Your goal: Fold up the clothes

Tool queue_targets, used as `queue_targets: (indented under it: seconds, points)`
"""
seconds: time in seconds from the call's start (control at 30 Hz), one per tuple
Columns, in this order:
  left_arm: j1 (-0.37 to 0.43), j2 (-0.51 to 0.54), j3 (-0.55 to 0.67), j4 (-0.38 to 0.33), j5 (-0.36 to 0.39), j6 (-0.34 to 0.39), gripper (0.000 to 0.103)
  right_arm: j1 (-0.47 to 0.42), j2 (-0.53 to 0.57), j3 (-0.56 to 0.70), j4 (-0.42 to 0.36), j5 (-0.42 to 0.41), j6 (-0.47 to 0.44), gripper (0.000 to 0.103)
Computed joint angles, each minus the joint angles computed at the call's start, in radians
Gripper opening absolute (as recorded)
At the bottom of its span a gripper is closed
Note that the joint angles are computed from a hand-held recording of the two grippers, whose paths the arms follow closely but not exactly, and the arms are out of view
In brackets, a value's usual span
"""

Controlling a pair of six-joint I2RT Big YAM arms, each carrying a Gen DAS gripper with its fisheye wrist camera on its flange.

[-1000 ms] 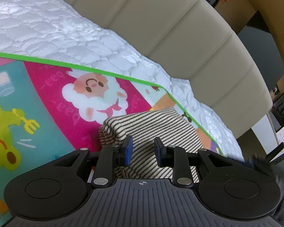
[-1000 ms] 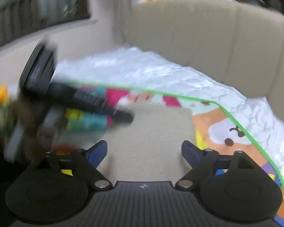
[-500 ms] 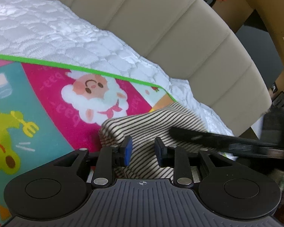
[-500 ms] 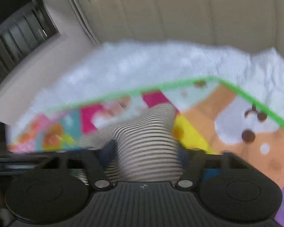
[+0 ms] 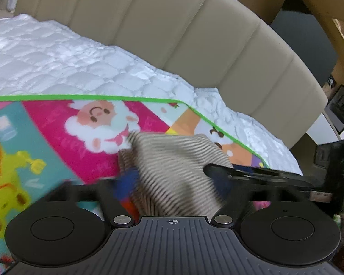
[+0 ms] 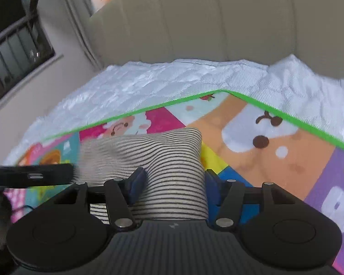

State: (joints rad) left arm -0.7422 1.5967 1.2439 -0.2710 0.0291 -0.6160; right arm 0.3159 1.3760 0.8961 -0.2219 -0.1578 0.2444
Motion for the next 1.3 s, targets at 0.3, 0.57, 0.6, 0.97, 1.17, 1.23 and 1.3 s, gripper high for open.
queue_targets:
  seconds: [0.3,0.57,0.6,0.97,1.17,1.23,1.3]
  points:
    - [0.018,0.060,0.046,-0.133,0.138,-0.030,0.083,-0.004,-0.030,0.010,-0.056,0.026,-0.022,0.075]
    - [0.021,0.069,0.029,-0.065,0.172,-0.014,0.067,-0.054,-0.153,-0.108,-0.131,-0.078,0.061,0.090]
    - [0.022,0.072,0.030,-0.056,0.173,-0.015,0.067,-0.064,-0.159,-0.126,-0.128,-0.107,0.087,0.091]
    - [0.058,0.097,0.005,0.082,0.192,-0.139,0.062,0.005,-0.171,-0.157,-0.074,-0.123,0.052,0.069]
    - [0.038,0.054,0.024,-0.010,0.126,-0.069,0.073,0.018,-0.171,-0.156,-0.076,-0.083,0.010,0.072]
    - [0.036,0.041,0.015,-0.004,0.137,-0.050,0.085,0.018,-0.167,-0.156,-0.072,-0.081,0.004,0.074]
    - [0.032,0.051,0.032,-0.038,0.142,-0.023,0.086,0.021,-0.161,-0.157,-0.067,-0.070,-0.006,0.077]
